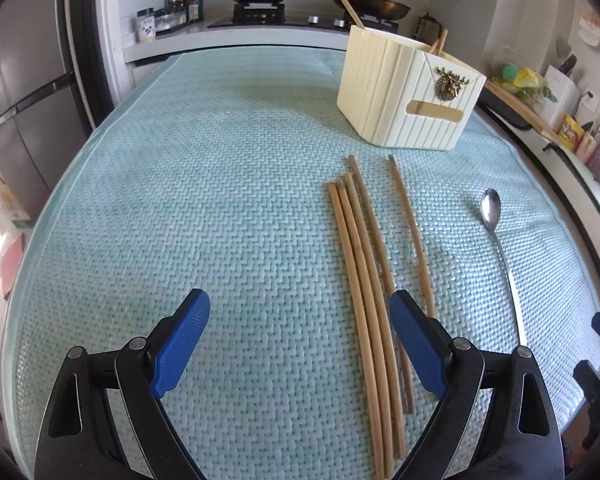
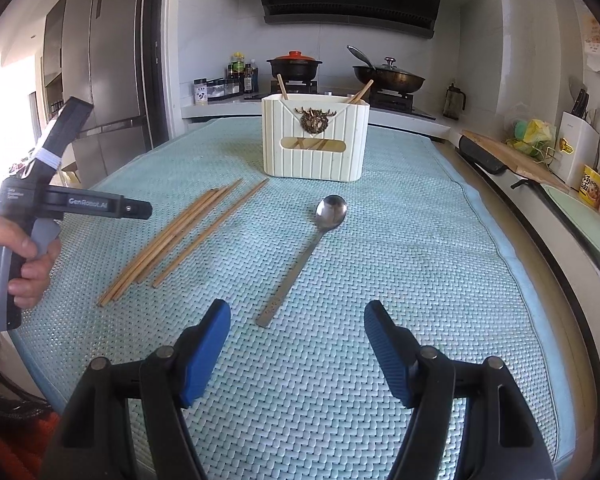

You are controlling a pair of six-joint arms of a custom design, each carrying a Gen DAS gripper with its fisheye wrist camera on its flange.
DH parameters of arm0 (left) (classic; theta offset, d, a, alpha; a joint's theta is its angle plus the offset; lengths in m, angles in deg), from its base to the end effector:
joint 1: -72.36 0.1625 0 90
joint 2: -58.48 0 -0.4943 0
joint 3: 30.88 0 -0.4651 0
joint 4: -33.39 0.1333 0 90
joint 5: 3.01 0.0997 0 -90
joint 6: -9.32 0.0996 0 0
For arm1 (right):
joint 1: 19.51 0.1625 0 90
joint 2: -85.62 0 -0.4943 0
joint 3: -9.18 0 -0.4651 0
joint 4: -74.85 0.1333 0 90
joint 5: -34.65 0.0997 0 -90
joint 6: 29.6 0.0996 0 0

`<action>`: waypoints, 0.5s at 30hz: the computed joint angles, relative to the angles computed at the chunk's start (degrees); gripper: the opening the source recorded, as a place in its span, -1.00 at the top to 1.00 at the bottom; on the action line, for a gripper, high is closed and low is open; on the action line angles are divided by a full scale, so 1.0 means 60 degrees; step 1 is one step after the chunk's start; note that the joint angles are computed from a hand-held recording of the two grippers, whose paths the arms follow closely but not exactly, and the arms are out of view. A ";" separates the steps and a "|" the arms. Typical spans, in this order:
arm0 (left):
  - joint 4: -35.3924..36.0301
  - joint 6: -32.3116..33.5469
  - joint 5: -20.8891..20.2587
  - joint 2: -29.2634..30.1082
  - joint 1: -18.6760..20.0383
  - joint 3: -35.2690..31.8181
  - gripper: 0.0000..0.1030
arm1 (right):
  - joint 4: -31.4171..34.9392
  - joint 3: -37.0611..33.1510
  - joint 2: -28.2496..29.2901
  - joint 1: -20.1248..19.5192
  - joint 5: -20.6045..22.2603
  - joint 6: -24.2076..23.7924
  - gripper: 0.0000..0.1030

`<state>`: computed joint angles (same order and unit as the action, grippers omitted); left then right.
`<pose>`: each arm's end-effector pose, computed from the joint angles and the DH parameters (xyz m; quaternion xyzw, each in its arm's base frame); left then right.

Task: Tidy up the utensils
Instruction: 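Move both tools back over the remaining chopsticks and metal spoon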

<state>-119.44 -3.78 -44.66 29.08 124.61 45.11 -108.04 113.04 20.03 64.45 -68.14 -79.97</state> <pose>-0.3650 -0.8107 0.0316 0.1363 0.8947 -0.2904 0.3108 0.0363 -0.7141 0.3496 0.2858 -0.8370 0.3550 0.3027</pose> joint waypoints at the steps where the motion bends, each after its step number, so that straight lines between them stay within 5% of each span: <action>1: 0.0157 0.0047 0.0058 0.0093 0.0024 -0.0165 -0.79 | 0.0019 0.0001 -0.0006 -0.0006 0.0008 0.0013 -0.38; 15: 0.1084 0.0115 0.0460 0.0622 0.0264 -0.1102 -0.79 | 0.0336 -0.0097 -0.0021 -0.0099 0.0052 0.0338 -0.37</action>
<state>-112.93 -3.10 -41.90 32.81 126.19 38.50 -106.03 112.46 19.91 63.86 -67.83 -77.94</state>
